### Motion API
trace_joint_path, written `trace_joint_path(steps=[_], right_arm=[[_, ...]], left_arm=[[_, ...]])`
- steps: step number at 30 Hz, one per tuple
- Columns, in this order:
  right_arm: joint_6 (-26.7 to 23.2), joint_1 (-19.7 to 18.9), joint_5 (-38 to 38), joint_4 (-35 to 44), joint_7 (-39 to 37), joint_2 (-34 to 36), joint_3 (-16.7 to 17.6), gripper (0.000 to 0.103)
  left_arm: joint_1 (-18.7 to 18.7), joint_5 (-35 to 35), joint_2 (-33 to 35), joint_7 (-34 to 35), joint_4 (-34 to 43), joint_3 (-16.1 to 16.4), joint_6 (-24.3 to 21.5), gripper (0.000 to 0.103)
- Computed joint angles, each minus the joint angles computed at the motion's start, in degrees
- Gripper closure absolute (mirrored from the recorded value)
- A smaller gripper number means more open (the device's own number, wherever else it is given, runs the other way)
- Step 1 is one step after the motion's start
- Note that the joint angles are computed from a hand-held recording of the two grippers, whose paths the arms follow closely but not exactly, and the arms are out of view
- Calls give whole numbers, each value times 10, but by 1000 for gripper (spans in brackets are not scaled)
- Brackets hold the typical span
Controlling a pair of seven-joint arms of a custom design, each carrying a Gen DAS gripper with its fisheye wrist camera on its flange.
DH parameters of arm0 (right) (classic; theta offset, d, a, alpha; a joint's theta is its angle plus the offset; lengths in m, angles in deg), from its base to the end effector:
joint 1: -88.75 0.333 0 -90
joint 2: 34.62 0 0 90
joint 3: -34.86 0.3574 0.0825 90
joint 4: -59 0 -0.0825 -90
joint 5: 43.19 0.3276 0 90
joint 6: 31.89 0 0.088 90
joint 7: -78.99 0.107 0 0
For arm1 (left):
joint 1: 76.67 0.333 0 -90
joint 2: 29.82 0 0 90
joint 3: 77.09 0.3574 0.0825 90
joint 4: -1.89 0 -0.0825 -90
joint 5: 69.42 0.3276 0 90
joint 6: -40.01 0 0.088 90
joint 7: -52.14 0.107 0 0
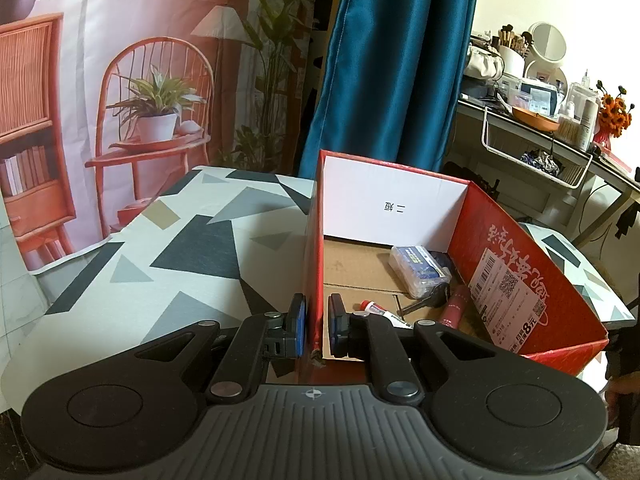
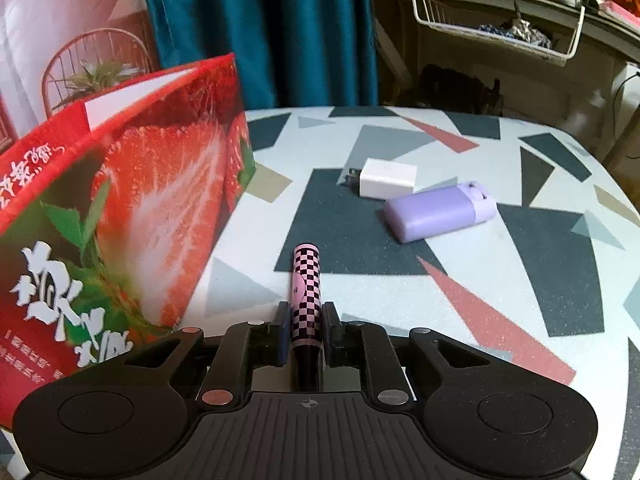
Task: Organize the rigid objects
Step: 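Carry the mascara tube into the red box and release it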
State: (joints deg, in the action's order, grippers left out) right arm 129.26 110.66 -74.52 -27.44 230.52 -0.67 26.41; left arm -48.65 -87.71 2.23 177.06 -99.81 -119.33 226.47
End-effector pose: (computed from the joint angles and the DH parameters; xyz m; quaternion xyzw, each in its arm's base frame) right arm 0.6911 0.2208 0.4603 -0.5369 0.7486 -0.2456 0.3018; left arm 0.6773 -0.0197 0.4891 -0.5356 0.6752 -0.4288 0.2710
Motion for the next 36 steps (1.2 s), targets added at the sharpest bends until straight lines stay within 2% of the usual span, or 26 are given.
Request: trace_joint_path(steps=[5,9,11,14,16,21,24,27,30,36], right_arm=[[27,17,-29,1,37,-10,-33,88],[34,43,-93,29,71,-15,-73,88],[45,41,-118,53,68,-12,-74,88],[60,34,-139,96,36,-1,-63,88],[63,22,-124,129,-7,10,-39,88],[51,-39,-15,189,-214,45,99,89],[12,-45,29,222,-301,64,140,89],[-14,-38,61,238,-333,73,140,88],[-27,-21,82,246,-337,78,119,88],[-9,2,111,227,-337,72,74,86]], left_arm=[[0,2,0,-2,0,0,0,90],[0,3,0,-3,0,0,0,89],[0,4,1,-4,0,0,0,89],[1,5,1,-4,0,0,0,89],[1,5,1,-5,0,0,0,89],[1,7,1,-6,0,-1,1,89],[1,8,1,-6,0,0,1,89],[1,8,2,-7,1,-2,1,89],[-1,8,3,-8,1,0,1,89],[-2,10,3,-9,2,1,0,89]])
